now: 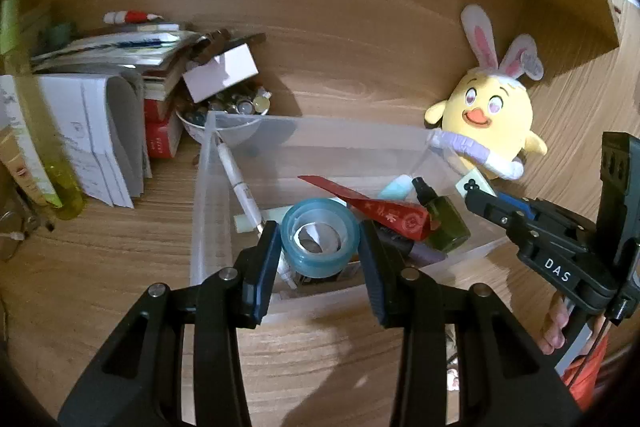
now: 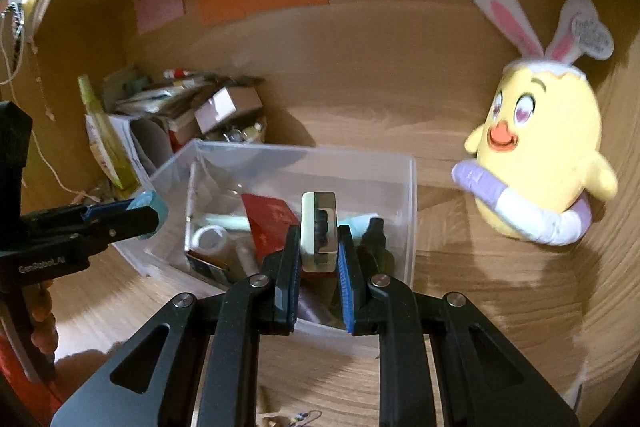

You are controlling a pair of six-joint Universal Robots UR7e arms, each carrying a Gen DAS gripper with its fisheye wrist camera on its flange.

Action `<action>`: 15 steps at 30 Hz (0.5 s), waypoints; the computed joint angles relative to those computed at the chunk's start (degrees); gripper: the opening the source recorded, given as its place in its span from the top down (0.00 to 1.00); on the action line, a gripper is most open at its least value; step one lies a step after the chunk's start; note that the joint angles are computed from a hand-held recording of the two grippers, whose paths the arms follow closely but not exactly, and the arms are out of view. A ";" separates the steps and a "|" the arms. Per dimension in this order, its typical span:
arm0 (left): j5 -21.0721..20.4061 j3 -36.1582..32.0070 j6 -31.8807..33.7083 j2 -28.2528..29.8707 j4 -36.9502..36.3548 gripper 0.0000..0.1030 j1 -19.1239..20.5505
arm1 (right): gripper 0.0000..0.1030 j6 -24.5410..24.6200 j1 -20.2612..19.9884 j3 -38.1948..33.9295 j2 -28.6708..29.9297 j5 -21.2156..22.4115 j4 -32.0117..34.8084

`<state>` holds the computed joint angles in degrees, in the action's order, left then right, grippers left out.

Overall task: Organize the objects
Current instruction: 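Carry the tape roll and beige block over the clear box, then open both tools to drop the tape roll and beige block into the box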

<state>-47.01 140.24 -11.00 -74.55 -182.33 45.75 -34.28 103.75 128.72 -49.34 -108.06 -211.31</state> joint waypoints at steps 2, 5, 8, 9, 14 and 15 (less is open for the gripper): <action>-0.57 -0.62 0.70 0.94 -0.24 0.62 0.60 | 0.85 -0.16 -0.15 -0.30 0.25 -0.64 0.10; -1.42 -1.59 1.09 2.06 -0.23 0.62 1.49 | 0.85 -0.37 -0.46 -0.60 0.42 -1.05 0.66; -1.30 -2.19 1.52 2.77 -0.26 0.62 1.67 | 0.85 -0.98 -0.19 -0.99 1.10 -2.24 0.58; -1.65 -2.31 1.56 2.73 -0.11 0.62 1.81 | 0.85 -1.26 -0.11 -1.10 1.37 -2.63 0.52; -1.28 -2.71 2.19 3.11 -0.01 0.62 1.61 | 0.85 -2.48 0.38 -1.28 2.33 -3.62 -0.91; -1.38 -2.81 2.23 3.12 0.10 0.62 1.66 | 0.85 -2.76 0.54 -1.32 2.46 -3.68 -1.23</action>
